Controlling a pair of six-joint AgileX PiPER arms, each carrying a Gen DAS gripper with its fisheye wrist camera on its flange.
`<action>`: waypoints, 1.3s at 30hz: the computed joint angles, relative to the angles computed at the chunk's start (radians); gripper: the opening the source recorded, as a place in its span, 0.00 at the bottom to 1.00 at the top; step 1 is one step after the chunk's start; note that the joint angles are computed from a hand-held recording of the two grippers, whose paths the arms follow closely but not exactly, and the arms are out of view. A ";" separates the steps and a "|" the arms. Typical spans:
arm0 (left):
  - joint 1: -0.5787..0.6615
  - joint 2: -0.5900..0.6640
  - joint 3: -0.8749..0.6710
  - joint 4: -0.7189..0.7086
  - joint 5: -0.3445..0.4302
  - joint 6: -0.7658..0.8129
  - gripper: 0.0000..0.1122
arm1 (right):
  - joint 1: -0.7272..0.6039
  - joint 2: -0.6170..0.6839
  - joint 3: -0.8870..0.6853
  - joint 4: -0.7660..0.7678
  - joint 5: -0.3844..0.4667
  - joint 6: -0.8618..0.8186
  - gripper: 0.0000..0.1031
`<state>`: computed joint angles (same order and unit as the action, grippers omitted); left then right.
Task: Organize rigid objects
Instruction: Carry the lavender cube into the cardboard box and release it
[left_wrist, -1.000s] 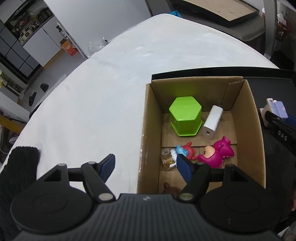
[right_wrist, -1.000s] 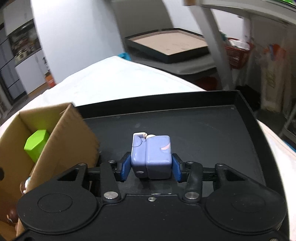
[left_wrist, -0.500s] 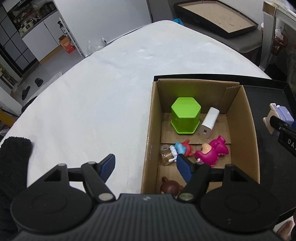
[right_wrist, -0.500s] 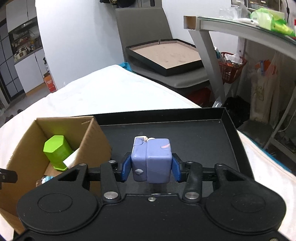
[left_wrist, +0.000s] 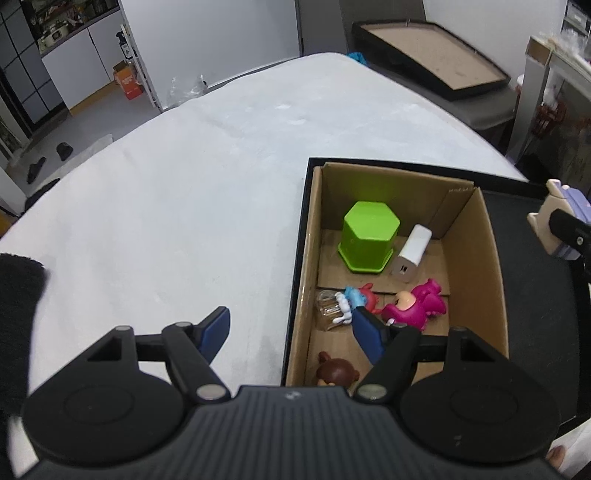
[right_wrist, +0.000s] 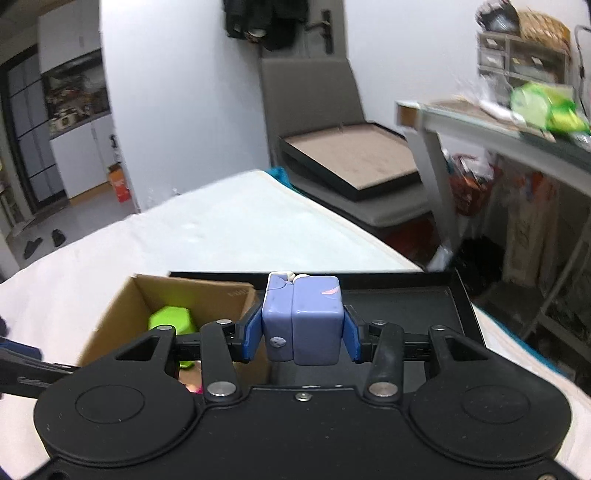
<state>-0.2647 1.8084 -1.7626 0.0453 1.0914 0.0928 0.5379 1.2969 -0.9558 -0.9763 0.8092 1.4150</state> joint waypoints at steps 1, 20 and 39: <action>0.007 -0.002 0.008 -0.011 -0.010 0.005 0.64 | 0.008 0.004 -0.010 -0.003 0.004 -0.006 0.42; 0.138 0.108 -0.035 -0.279 0.015 0.202 0.11 | 0.103 0.239 -0.208 -0.025 0.026 -0.150 0.42; 0.161 0.122 -0.065 -0.321 0.044 0.211 0.13 | 0.240 0.288 -0.263 -0.052 0.213 -0.190 0.65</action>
